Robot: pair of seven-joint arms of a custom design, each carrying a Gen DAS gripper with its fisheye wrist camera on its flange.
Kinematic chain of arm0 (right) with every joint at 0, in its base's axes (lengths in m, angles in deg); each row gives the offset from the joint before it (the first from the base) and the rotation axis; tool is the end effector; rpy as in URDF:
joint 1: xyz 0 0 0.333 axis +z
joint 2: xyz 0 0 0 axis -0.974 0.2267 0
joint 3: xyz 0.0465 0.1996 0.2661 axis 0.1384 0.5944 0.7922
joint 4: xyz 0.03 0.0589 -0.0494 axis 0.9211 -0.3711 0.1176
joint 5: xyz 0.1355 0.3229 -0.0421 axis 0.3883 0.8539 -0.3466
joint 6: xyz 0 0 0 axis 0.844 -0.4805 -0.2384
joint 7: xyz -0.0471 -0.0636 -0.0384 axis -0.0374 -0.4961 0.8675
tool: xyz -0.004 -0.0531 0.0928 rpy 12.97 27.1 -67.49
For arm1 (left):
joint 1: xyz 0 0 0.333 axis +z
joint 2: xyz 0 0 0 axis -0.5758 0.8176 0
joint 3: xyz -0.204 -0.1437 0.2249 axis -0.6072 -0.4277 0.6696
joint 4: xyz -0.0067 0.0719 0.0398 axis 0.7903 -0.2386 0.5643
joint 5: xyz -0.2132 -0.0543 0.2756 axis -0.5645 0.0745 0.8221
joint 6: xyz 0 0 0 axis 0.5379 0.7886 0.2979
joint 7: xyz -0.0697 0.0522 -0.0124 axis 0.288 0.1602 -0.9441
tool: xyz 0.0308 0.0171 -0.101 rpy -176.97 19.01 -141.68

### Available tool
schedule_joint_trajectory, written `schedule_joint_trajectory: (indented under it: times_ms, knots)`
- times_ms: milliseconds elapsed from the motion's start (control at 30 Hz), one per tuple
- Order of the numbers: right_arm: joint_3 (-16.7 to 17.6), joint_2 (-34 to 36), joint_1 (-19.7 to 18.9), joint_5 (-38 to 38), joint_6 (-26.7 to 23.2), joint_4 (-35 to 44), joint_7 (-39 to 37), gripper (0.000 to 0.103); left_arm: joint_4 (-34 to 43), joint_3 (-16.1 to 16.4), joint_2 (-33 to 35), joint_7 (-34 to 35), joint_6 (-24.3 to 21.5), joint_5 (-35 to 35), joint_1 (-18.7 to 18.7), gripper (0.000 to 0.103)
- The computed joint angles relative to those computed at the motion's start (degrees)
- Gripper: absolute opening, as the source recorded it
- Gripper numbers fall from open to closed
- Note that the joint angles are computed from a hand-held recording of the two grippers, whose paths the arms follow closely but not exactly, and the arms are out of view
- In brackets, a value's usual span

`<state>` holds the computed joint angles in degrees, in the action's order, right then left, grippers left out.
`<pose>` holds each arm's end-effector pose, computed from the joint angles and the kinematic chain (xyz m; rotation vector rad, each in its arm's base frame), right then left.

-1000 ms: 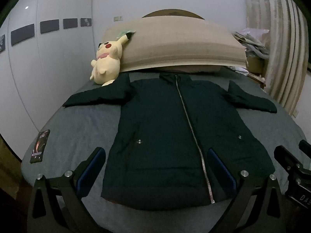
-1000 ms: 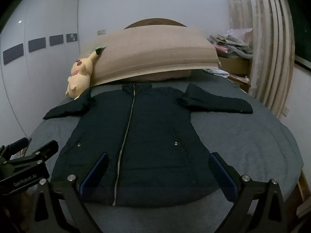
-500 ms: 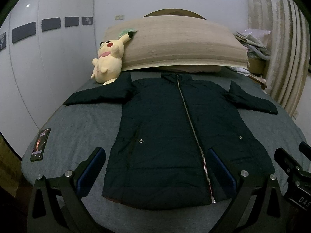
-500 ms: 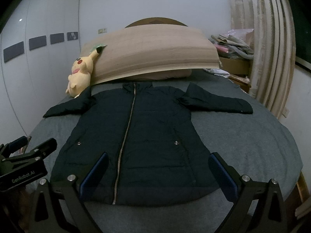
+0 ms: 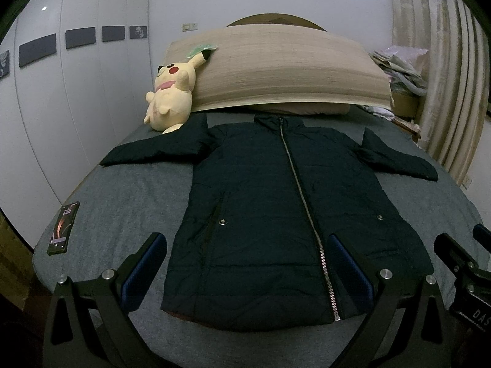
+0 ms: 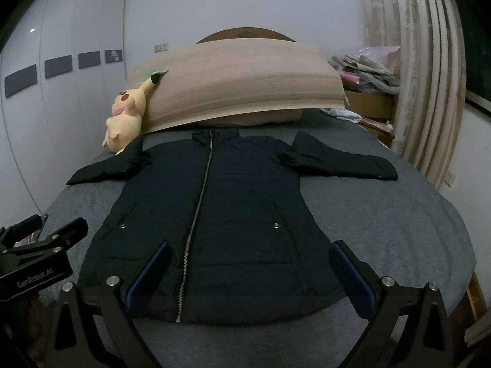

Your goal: Fold large clothes

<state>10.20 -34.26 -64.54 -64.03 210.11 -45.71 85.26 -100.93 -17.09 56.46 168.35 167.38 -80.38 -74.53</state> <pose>0.5452 0.1538 0.5229 -1.7403 1.6905 -0.7853 0.5459 -0.0535 0.4531 -1.7076 1.6840 -0.8215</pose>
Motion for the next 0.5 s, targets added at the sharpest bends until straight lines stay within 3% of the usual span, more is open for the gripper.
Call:
schedule_joint_trajectory:
  times_ms: [200,500]
  knots:
    - [-0.01,0.08,0.1,-0.22,-0.38,0.18,0.31,0.103,-0.02,-0.24,0.01,-0.28,-0.02,0.43,0.36,0.103]
    - [-0.05,0.21,0.11,-0.1,-0.74,0.12,0.06,0.103,0.45,-3.39,0.39,-2.65,-0.6,3.42,4.09,0.103]
